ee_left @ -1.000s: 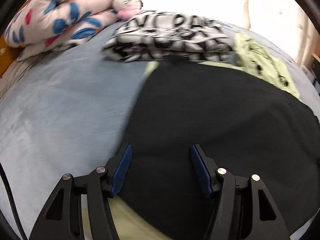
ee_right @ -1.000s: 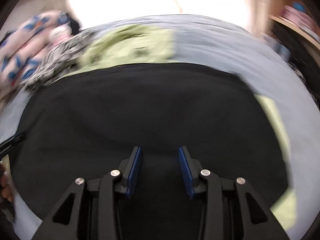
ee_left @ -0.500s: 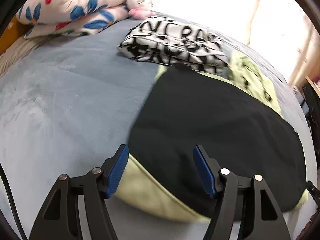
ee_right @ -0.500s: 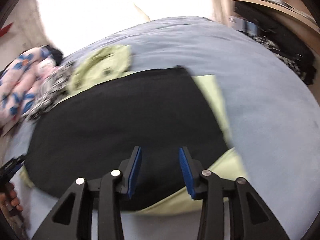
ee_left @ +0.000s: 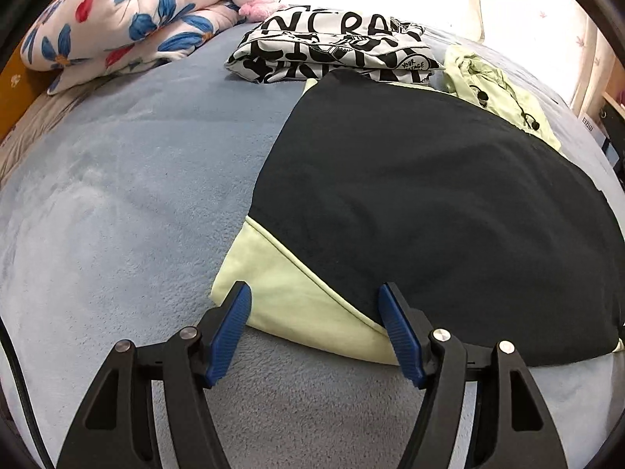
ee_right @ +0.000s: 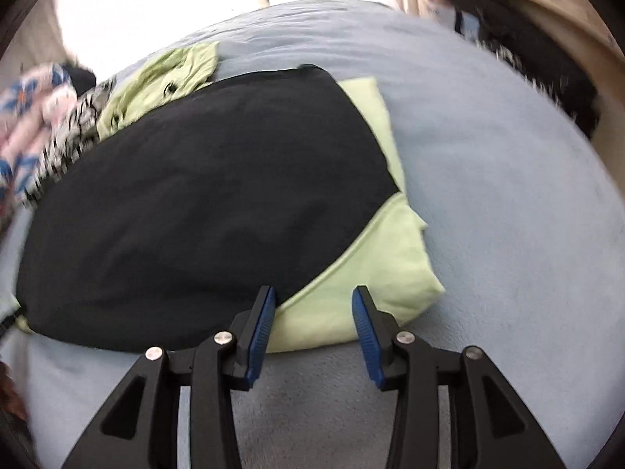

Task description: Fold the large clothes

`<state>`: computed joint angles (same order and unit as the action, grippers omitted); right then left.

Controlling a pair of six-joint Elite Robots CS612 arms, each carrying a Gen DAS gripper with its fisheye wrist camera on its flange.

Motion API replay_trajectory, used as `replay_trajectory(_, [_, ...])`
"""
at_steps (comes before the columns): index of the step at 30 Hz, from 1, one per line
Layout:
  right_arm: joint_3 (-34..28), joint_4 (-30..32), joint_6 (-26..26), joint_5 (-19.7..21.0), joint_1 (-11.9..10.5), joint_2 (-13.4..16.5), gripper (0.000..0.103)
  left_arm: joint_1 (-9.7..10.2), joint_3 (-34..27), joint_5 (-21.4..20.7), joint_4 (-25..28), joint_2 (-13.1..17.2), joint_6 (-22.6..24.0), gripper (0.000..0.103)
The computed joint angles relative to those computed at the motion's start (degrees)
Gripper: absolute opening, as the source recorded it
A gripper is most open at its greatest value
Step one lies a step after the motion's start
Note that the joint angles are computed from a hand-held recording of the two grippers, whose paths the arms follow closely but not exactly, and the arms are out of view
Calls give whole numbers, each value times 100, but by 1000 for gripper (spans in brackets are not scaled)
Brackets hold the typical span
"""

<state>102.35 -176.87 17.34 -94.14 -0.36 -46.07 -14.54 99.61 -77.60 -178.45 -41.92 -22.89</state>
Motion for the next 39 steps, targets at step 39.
replay_trajectory(39, [-2708, 3386, -1685, 243, 88, 300, 42, 165, -3375, -931, 3633, 528, 2349, 69])
